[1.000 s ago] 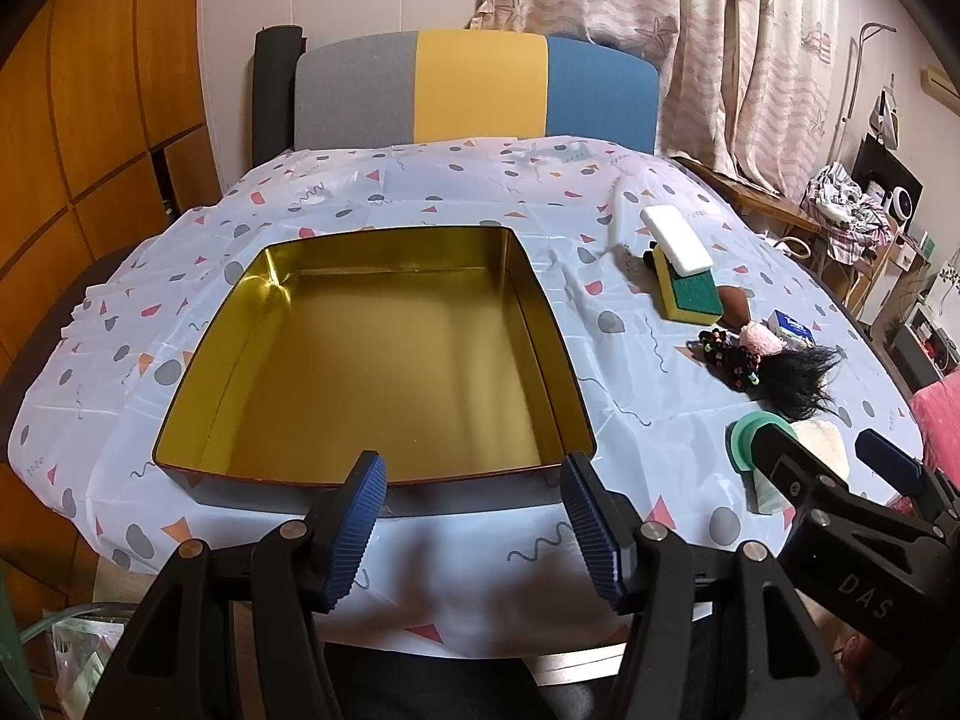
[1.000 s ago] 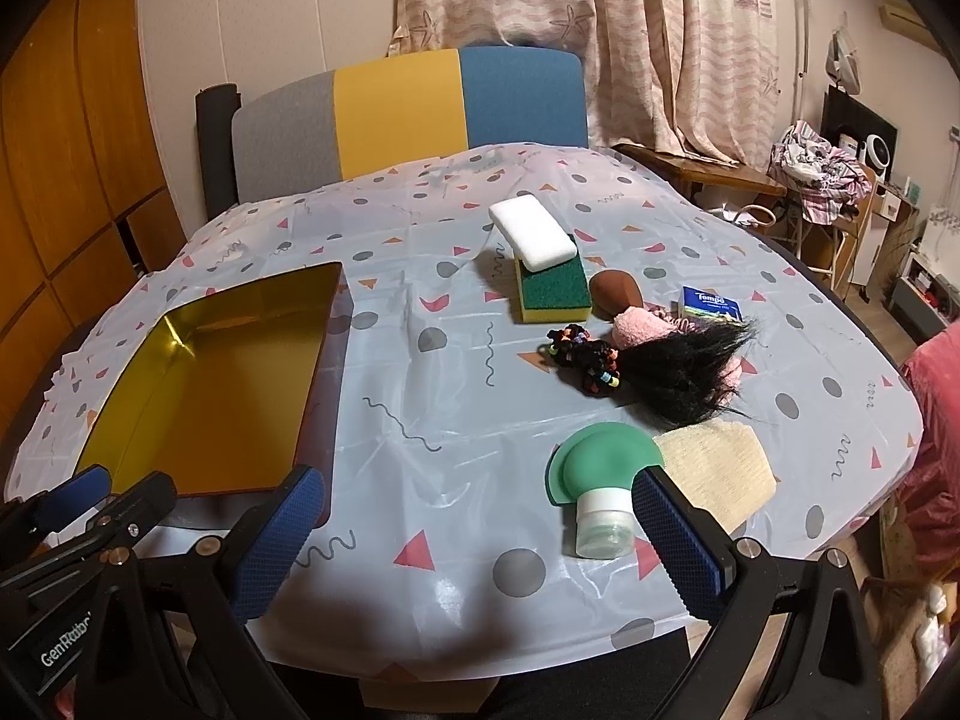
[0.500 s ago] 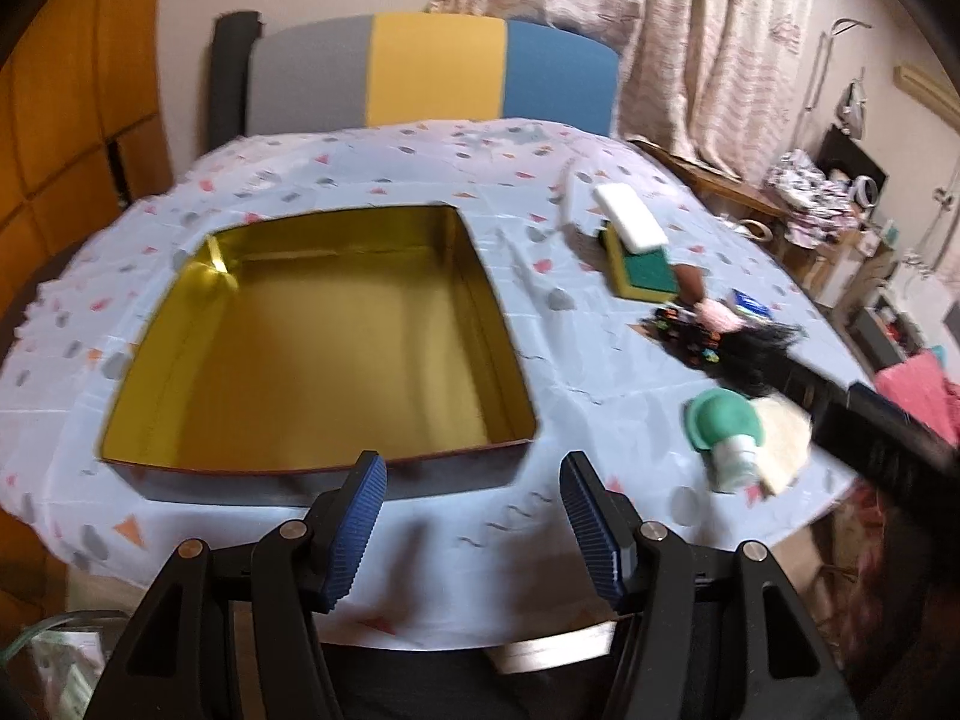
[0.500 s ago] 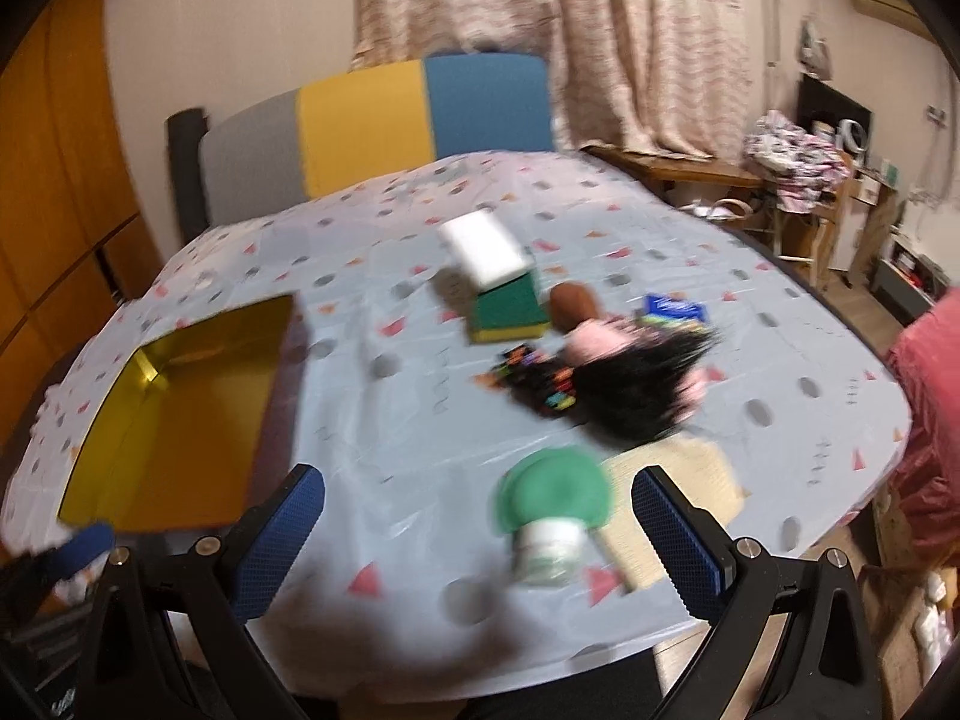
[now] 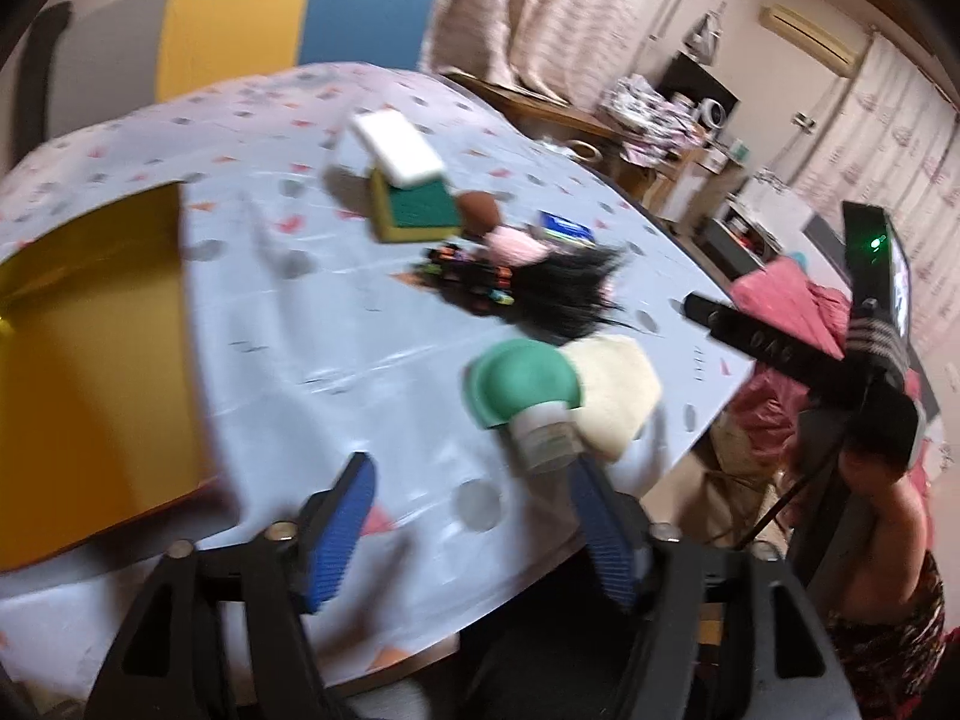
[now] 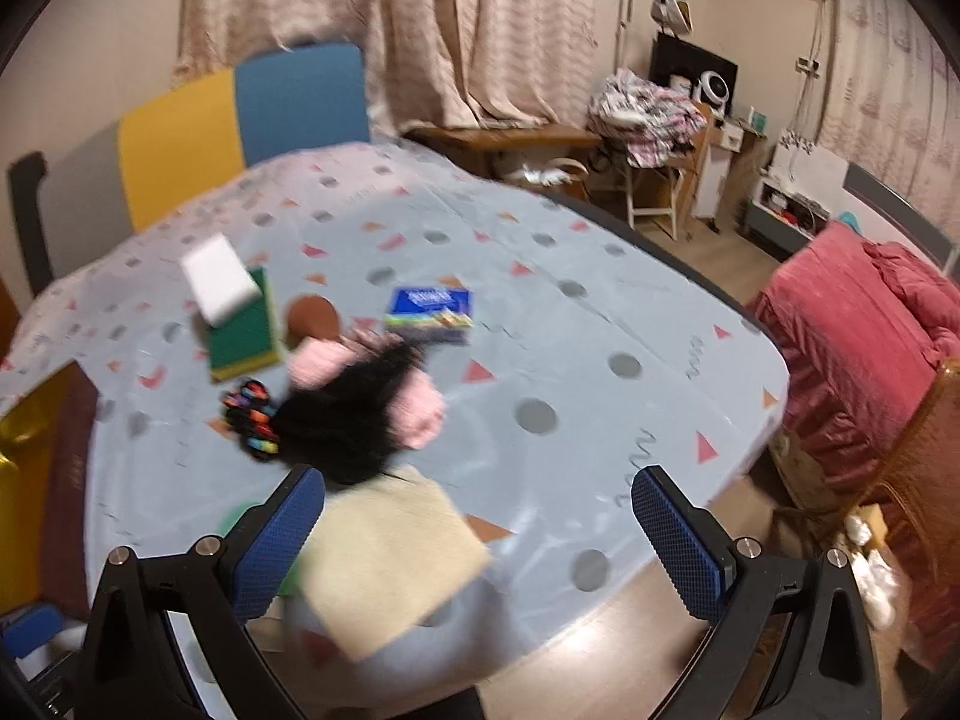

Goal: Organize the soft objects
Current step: 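Grasp the green-capped bottle with the left tool while the right tool approaches the beige mesh cloth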

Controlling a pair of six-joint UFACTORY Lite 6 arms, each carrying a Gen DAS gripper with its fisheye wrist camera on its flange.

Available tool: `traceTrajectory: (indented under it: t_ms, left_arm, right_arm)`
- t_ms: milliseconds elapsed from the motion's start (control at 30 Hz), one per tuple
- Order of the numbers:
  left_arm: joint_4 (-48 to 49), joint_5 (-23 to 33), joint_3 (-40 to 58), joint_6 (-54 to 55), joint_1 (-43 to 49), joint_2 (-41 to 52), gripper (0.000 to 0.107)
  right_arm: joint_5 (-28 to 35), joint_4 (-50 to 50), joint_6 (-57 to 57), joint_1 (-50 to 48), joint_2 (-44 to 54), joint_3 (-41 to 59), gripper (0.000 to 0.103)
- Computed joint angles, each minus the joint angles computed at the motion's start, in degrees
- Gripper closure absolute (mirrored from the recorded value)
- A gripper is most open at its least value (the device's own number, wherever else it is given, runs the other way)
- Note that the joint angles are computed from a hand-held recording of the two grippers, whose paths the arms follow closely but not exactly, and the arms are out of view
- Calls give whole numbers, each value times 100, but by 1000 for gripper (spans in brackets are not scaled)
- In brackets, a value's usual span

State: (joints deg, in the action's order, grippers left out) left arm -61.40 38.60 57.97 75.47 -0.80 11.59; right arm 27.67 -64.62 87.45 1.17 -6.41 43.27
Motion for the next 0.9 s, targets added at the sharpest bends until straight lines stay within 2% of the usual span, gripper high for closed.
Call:
traceTrajectory:
  t_ms: [133, 367, 467, 533, 633, 800, 867, 900]
  left_arm:
    - [-63, -190, 515, -210, -654, 523, 31]
    - [91, -558, 1487, -457, -1497, 1604, 31]
    - [275, -614, 2022, -757, -1640, 2250, 31]
    - [209, -982, 2126, -773, -1703, 2439, 31]
    - [227, -807, 2471, -936, -1613, 2847, 32]
    - [-738, -480, 2411, 45, -1319, 2998, 33]
    - [-825, -389, 2316, 219, -1237, 2935, 36]
    - [-817, -435, 2296, 226, -1249, 2908, 42]
  right_arm:
    - [-528, 505, -707, -504, 183, -67, 0]
    - [-340, 541, -591, -774, 473, -15, 0]
    - [-571, 648, -675, -1025, 393, -83, 0]
    - [-695, 601, -658, -1078, 351, -128, 0]
    - [-935, 399, -555, -1090, 384, -171, 0]
    - [-1385, 200, -491, -1018, 523, -225, 0]
    - [-1466, -50, -333, -921, 665, -199, 0]
    - [-1496, -142, -292, -870, 750, -176, 0]
